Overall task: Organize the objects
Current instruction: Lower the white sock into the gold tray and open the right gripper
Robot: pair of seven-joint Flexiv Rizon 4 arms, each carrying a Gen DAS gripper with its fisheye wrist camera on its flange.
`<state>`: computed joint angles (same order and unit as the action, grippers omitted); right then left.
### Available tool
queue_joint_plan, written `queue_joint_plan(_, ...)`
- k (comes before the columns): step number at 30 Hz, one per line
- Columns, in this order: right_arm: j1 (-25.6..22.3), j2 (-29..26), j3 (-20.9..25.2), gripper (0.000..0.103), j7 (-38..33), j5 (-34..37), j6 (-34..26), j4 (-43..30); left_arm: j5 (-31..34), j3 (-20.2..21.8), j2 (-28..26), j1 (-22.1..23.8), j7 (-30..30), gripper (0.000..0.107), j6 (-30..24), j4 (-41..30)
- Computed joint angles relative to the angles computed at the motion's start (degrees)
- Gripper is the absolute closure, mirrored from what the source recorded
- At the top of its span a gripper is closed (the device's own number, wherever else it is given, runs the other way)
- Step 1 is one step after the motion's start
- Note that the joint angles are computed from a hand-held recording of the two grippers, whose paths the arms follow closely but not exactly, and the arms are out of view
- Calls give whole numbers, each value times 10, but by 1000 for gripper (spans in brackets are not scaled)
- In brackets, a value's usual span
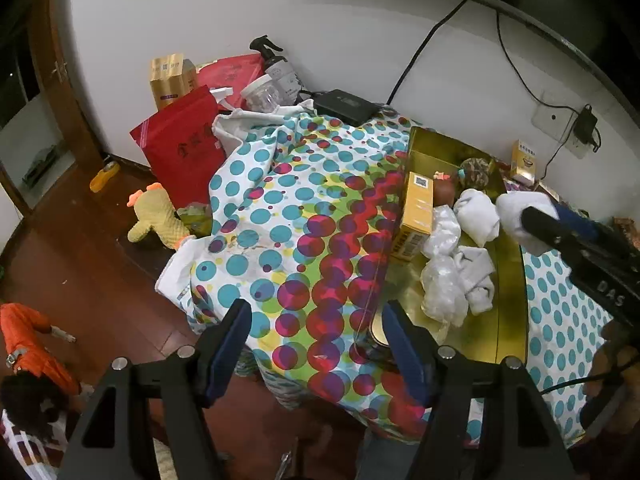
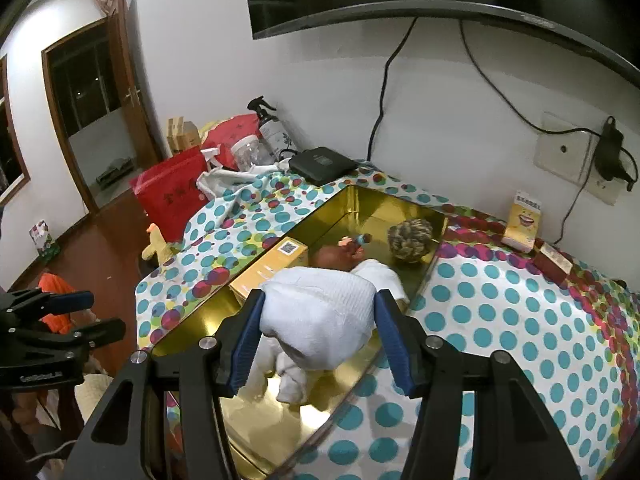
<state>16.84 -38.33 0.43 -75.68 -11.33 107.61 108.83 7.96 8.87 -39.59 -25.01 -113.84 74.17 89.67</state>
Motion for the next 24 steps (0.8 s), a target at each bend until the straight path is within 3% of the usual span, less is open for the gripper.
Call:
queue_joint_plan(14,30,-26,-22,48,9,-10,-49,-30,-38,-27,-12,26,38,37,13,15)
queue_joint_plan(20,7,-31,10,48,10,-21,-60,-38,-46,-28,-16,23,48,37,6,11)
queue_joint_plan(23,10,-28,3,37,9,-18,-44,-30,-45,-24,-17,18,46,37,3,8)
queue_joint_plan(24,8,-26,4,24,6,-19,-36,-26,-44,-22,-18,17,45,37,0,6)
